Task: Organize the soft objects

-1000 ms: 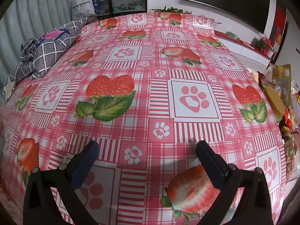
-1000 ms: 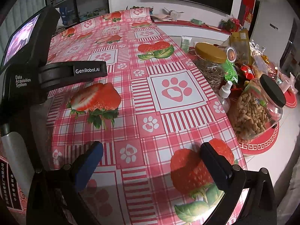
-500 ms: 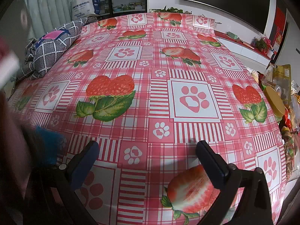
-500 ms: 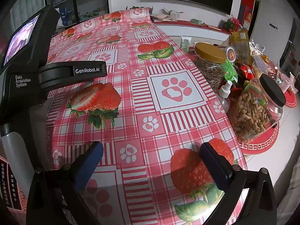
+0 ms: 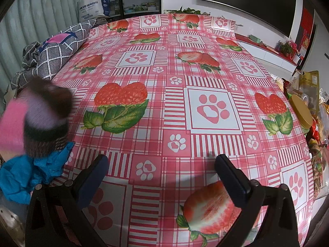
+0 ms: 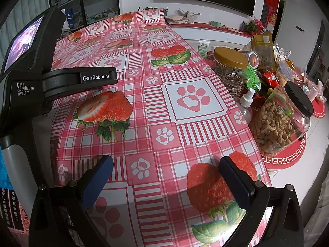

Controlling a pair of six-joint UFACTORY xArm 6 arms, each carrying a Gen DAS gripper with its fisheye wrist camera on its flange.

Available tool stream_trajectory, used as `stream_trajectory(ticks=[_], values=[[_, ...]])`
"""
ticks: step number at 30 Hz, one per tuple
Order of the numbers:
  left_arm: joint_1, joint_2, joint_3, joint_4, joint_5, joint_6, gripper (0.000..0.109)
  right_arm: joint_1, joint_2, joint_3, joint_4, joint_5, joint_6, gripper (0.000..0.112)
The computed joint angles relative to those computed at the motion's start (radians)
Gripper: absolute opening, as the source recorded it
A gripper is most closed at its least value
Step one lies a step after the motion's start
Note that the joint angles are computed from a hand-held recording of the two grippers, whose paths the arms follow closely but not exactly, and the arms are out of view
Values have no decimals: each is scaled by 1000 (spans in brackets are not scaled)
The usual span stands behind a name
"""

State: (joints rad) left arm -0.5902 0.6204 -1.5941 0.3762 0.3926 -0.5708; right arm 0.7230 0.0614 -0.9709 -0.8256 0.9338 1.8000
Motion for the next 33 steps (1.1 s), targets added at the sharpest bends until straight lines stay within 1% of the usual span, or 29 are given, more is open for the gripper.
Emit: stream_trajectory(ticks=[12, 14, 16, 18, 20, 22, 25, 27, 28, 29, 30, 31, 32, 33], values=[[0, -1, 1, 0, -1, 0, 103, -1, -2, 3, 2, -3, 1, 103], [1, -1, 2, 0, -2, 1, 103, -9, -5, 5, 20, -14, -24, 103], [0, -1, 1, -1, 0, 2, 103, -32, -14, 2, 104, -41, -126, 103], [1, -2, 3, -3, 0, 5, 103, -66, -29, -9, 284, -61, -314, 103], [-1, -1, 1, -3, 1, 4, 103, -83, -78, 28, 379, -102, -391, 103], [-1, -1, 1, -3, 1, 3, 103, -79, -171, 82, 437, -87, -407, 103], [-1, -2, 2, -5, 2, 7, 103, -75, -295, 170, 541, -116, -407, 103], [-1, -2, 1, -9, 5, 11, 103, -69, -340, 202, 609, -129, -409, 103], [-1, -1, -1, -4, 9, -6, 103, -65, -365, 219, 651, -134, -413, 103], [-7, 4, -21, -15, 42, -6, 103, -61, -387, 234, 683, -141, -412, 103], [-14, -3, -26, -68, 78, 36, 103, -64, -402, 241, 700, -140, -414, 103], [-21, -12, -19, -84, 82, 43, 103, -60, -423, 252, 708, -141, -396, 103], [-28, -42, 13, -58, 76, 17, 103, -59, -439, 258, 710, -141, -382, 103], [-40, -82, 44, -59, 82, 23, 103, -57, -458, 264, 705, -135, -350, 103]])
